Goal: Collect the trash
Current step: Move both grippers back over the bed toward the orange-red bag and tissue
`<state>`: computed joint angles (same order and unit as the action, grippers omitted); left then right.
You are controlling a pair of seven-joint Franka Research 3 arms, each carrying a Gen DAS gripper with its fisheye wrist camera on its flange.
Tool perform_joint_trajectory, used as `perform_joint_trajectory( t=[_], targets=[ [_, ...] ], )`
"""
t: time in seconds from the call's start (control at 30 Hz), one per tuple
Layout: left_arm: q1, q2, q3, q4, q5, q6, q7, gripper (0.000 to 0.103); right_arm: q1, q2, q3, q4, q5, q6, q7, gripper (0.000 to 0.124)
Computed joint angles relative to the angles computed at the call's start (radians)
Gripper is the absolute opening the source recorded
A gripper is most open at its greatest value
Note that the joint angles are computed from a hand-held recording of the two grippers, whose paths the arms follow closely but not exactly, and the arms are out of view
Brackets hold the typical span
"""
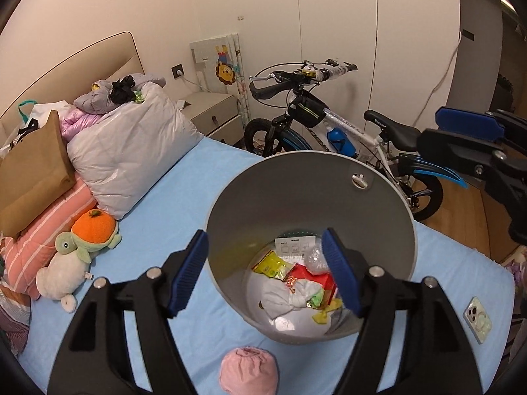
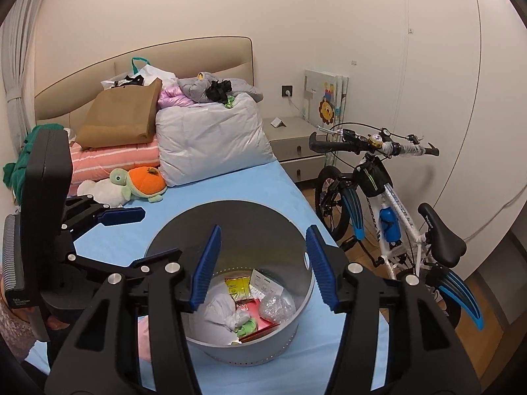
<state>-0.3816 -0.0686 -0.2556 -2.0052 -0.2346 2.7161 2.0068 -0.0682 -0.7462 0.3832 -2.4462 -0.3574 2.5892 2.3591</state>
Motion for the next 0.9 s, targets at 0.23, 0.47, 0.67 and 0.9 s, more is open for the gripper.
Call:
perform_joint_trajectory(
  t=[0.23, 0.47, 0.67, 0.9],
  targets=[
    [0.021, -0.036, 0.027, -0.048, -0.014, 0.016, -0.023, 0.075, 0.032, 0.074, 0.014, 0.046, 0.003, 0.0, -0.01, 0.052],
    [0.068, -0.098, 0.085, -0.126, 0.005, 0.028, -0.096, 0.075, 0.082, 0.222, 0.053, 0.143, -0.041, 0.022, 0.018, 0.052],
    [0.129, -0.165, 0.14, -0.211, 0.035, 0.052, -0.163, 0.075, 0.162, 0.419, 0.073, 0.296, -0.128, 0.048, 0.038, 0.052],
    [0.254, -0.264, 0.197, -0.332, 0.151, 0.081, -0.293, 0.075, 0.284, 0.724, 0.098, 0.564, -0.231, 0.065, 0.027, 0.056]
  ],
)
